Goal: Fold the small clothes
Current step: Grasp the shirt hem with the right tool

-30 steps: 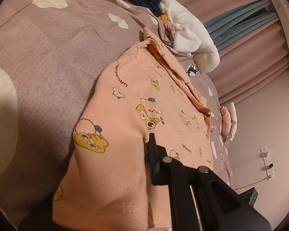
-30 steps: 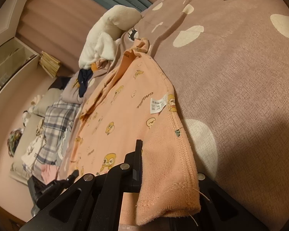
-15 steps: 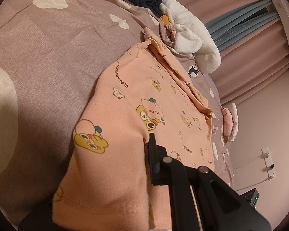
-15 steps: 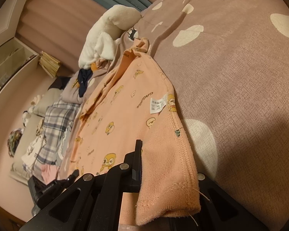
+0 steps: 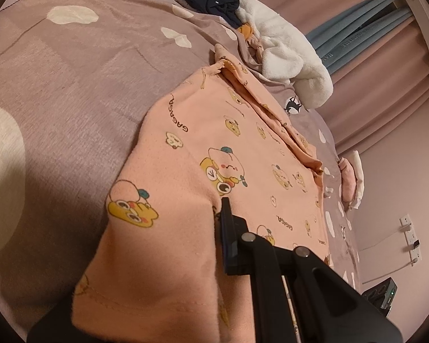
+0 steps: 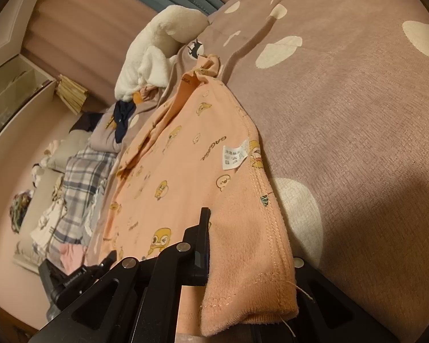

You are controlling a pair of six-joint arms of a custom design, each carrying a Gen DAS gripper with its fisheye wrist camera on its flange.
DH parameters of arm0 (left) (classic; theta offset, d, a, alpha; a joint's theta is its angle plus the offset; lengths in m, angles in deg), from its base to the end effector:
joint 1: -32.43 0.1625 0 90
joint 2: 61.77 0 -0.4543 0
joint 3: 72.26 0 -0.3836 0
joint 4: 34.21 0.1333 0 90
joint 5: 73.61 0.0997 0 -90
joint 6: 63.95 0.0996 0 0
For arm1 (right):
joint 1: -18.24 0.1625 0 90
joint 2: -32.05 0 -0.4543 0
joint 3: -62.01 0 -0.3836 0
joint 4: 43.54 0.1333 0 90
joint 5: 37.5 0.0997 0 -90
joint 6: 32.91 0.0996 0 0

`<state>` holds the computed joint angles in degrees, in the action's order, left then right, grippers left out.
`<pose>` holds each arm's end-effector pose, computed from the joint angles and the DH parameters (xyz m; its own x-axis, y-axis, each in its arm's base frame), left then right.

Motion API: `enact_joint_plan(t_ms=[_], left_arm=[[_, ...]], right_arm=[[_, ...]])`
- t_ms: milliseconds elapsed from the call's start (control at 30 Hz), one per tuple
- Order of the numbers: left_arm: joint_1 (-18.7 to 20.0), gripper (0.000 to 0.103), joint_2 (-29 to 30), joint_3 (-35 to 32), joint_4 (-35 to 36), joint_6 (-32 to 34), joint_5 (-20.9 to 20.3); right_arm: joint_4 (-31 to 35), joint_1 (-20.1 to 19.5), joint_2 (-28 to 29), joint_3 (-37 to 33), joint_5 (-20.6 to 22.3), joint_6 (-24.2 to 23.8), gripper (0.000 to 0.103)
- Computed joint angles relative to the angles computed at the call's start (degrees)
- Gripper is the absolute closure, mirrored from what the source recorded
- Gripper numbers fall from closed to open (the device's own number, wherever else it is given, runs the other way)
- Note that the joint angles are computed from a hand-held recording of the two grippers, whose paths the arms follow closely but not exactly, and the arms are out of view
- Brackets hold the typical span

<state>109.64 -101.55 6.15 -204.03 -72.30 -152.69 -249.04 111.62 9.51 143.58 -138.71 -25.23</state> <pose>-0.0261 -0.8024 0.2058 -0.9989 -0.0119 -0.0454 0.0218 0.7400 -0.6723 0.1582 -0.7455 0.0369 -0.9843 0.1767 -0.0050 0.0999 0.5326 -0.8405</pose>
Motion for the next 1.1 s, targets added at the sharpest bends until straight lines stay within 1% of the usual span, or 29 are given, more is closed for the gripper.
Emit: enact_joint_plan(t_ms=[200,333,633,800,967,1100], left_arm=[[-0.3,0.095,0.13,0.19,-0.79,-1.44,0.93],[-0.73,0.095,0.31,0.13,-0.78,-0.58,2.25],[-0.85,0.095,0.4,0.18,-1.1,-0.56,2.55],[-0.63,0.095,0.33,0.04,-0.94,-1.46,1.84],[-0.08,0.095,0.15,-0.53,0.23,-3.17,-0.19],[-0.41,0.095,0.07,-0.33,0.4,-2.32,0.63]], right_arm=[[0.26,-0.15,-0.17,0.19,0.58,-0.07,0.103],[0.13,-0.06,-0.12,0.19,0.35,-0.37,0.103],[0.11,0.02,-0.08,0.19,0.21,-0.31,0.103],[0.5,0.01,-0.23,0.2,0.17,-0.42,0.103],[2.21,0.31,-0.85,0.49,-0.62,-1.38,0.103],[3.43,-0.22,-1.77,1.31,1.04,-0.43,0.103]])
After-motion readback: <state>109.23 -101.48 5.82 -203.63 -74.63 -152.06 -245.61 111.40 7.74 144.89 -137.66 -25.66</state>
